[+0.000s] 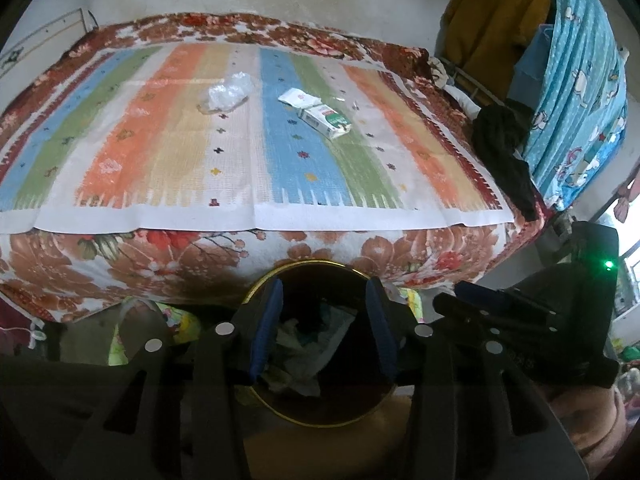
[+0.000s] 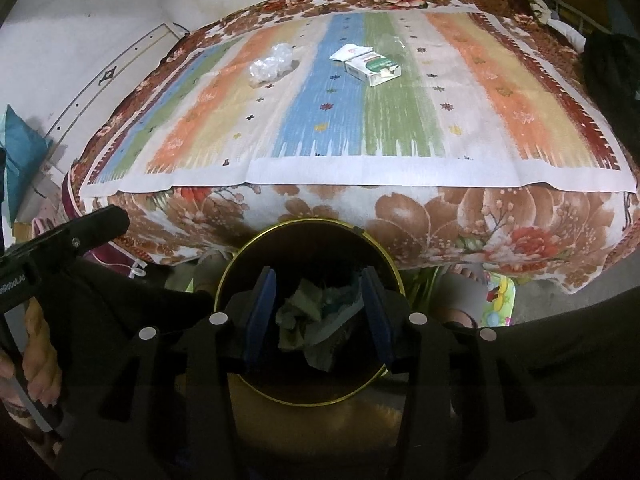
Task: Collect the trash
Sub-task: 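Open both tools to drop the wrapper and tissue into the bin, then move both open tools back toward the eye-drop box and plastic wrap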
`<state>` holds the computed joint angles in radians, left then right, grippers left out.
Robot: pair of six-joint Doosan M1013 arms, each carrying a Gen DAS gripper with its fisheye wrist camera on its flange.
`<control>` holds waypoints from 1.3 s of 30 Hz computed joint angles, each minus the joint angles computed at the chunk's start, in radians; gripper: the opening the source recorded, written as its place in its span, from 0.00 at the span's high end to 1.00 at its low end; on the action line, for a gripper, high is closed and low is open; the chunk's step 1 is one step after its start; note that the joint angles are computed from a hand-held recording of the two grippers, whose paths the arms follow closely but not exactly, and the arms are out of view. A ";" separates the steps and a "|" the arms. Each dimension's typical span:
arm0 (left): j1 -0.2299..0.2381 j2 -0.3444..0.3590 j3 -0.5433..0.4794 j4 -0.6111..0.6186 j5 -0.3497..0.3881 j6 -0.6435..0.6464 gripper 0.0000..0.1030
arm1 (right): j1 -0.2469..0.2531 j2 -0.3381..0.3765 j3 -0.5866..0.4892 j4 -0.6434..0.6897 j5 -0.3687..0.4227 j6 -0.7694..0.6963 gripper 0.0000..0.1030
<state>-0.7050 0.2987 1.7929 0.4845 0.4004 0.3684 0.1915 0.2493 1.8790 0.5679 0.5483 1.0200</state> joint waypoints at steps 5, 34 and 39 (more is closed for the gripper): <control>0.011 0.007 -0.017 -0.050 0.015 0.069 0.50 | -0.007 0.016 -0.028 0.014 0.028 0.000 0.56; 0.123 0.107 -0.242 0.024 0.288 0.089 0.06 | 0.019 0.132 -0.301 -0.165 0.067 0.035 0.18; 0.146 0.130 -0.275 -0.044 0.274 0.165 0.06 | 0.028 0.159 -0.347 -0.243 0.063 0.094 0.13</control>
